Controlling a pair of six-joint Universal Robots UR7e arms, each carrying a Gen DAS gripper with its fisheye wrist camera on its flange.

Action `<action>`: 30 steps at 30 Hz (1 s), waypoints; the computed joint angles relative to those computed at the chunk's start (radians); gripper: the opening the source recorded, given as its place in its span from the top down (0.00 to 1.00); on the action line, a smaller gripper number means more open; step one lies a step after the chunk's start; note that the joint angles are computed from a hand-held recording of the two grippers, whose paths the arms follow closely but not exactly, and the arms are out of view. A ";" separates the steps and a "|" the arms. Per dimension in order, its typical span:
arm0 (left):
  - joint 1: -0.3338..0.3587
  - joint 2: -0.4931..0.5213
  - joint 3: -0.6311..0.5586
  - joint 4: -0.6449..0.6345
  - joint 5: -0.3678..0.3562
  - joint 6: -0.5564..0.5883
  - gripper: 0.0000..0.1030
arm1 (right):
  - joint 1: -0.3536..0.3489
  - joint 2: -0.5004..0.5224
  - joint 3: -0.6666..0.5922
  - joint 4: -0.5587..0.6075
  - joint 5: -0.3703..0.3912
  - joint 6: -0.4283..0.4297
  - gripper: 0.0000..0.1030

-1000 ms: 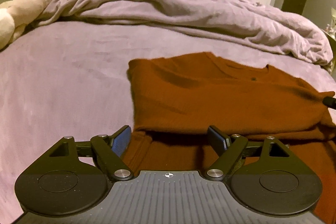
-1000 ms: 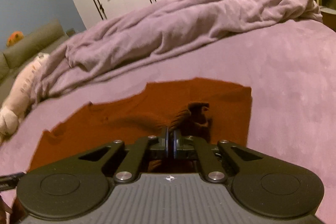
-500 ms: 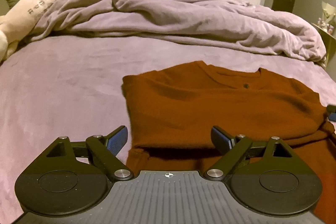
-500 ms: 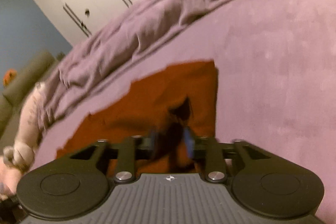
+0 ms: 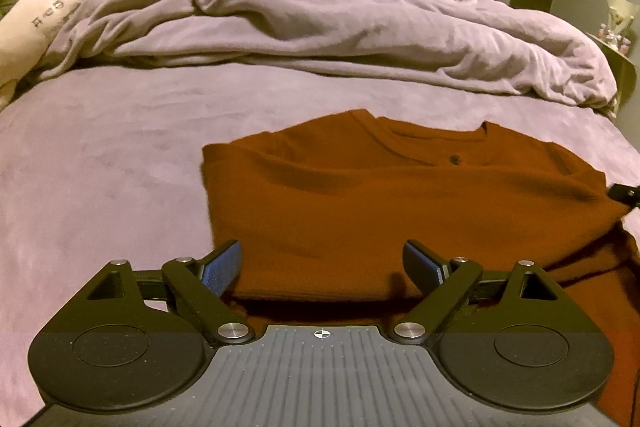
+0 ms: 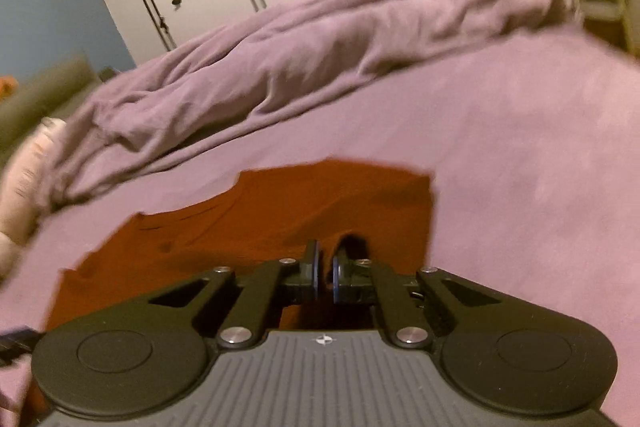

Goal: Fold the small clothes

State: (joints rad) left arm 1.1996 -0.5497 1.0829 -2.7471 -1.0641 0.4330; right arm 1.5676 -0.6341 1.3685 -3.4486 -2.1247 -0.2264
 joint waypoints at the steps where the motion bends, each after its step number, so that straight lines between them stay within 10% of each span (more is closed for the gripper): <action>1: 0.000 0.004 -0.004 0.002 0.005 -0.001 0.10 | 0.008 0.020 -0.024 -0.022 -0.059 -0.042 0.99; 8: 0.004 0.003 -0.004 0.014 0.033 -0.009 0.10 | 0.033 0.047 -0.066 -0.008 -0.186 -0.100 0.98; 17: -0.001 0.021 -0.022 0.083 0.027 0.004 0.08 | 0.046 0.010 0.013 0.120 0.069 -0.130 0.97; 23: 0.001 0.018 0.004 0.058 0.048 0.077 0.05 | 0.035 0.043 -0.008 0.175 -0.036 -0.175 0.98; 30: -0.023 -0.134 0.216 0.057 0.100 0.064 0.06 | 0.090 -0.061 0.108 0.262 -0.118 -0.011 0.82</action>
